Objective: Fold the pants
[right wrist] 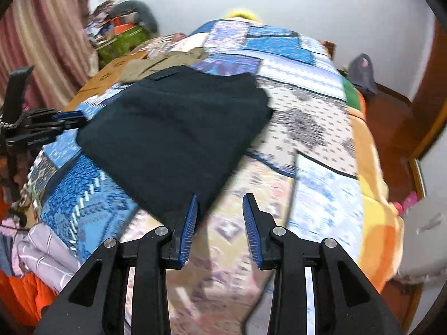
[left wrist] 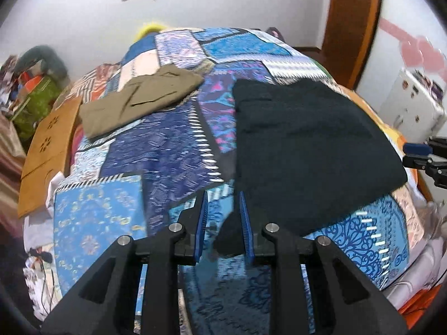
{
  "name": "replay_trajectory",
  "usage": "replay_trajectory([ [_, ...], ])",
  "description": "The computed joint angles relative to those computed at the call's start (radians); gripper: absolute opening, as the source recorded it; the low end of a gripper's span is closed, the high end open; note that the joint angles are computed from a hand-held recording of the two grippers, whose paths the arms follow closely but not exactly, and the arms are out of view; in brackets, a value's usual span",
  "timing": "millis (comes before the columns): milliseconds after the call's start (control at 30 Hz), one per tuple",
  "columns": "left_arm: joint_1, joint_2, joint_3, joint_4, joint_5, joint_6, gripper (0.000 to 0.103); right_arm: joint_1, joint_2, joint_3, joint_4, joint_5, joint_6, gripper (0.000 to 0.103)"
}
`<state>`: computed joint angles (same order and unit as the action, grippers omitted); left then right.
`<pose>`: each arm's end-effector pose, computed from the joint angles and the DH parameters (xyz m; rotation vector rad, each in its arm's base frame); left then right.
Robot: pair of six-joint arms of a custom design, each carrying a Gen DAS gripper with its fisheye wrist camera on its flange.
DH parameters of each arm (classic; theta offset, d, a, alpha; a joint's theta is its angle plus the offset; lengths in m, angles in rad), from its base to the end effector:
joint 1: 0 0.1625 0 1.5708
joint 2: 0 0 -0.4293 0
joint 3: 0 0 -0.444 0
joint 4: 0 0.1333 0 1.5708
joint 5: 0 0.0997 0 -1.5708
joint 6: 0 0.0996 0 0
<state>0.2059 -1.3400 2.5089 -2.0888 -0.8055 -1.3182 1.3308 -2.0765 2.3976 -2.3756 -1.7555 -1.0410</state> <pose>-0.2598 -0.2609 0.0542 0.3590 2.2482 -0.7112 0.0292 -0.3645 0.3576 0.9892 -2.4935 0.3820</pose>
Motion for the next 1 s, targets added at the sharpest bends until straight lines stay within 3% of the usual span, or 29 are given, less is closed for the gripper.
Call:
replay_trajectory([
  [67, 0.009, -0.033, -0.009, 0.044, 0.013, -0.021, 0.025, 0.000, 0.007, -0.009, -0.042, -0.004, 0.015, 0.031],
  [200, 0.032, -0.047, -0.027, 0.025, 0.068, 0.005, 0.051, 0.015, 0.041, -0.047, -0.057, 0.021, 0.076, 0.035],
  [300, 0.070, -0.018, -0.047, -0.074, 0.103, 0.095, 0.061, 0.031, 0.068, -0.063, -0.067, 0.040, 0.110, 0.037],
  [333, 0.085, -0.004, -0.054, -0.115, 0.104, 0.131, 0.064, 0.036, 0.076, -0.064, -0.068, 0.043, 0.122, 0.039],
  [400, 0.126, 0.035, -0.072, -0.211, 0.097, 0.214, 0.067, 0.048, 0.107, -0.073, -0.072, 0.044, 0.150, 0.054],
  [567, 0.222, 0.120, -0.108, -0.376, 0.013, 0.360, 0.070, 0.055, 0.165, -0.083, -0.073, 0.031, 0.200, 0.060],
  [700, 0.290, 0.177, -0.129, -0.453, -0.068, 0.419, 0.073, 0.042, 0.218, -0.113, -0.010, 0.037, 0.253, 0.060],
  [800, 0.320, 0.199, -0.130, -0.508, -0.090, 0.452, 0.085, 0.031, 0.254, -0.132, 0.027, 0.033, 0.274, 0.062],
  [1000, 0.407, 0.233, -0.165, -0.585, -0.200, 0.529, 0.087, 0.018, 0.313, -0.181, 0.119, 0.076, 0.295, 0.071],
])
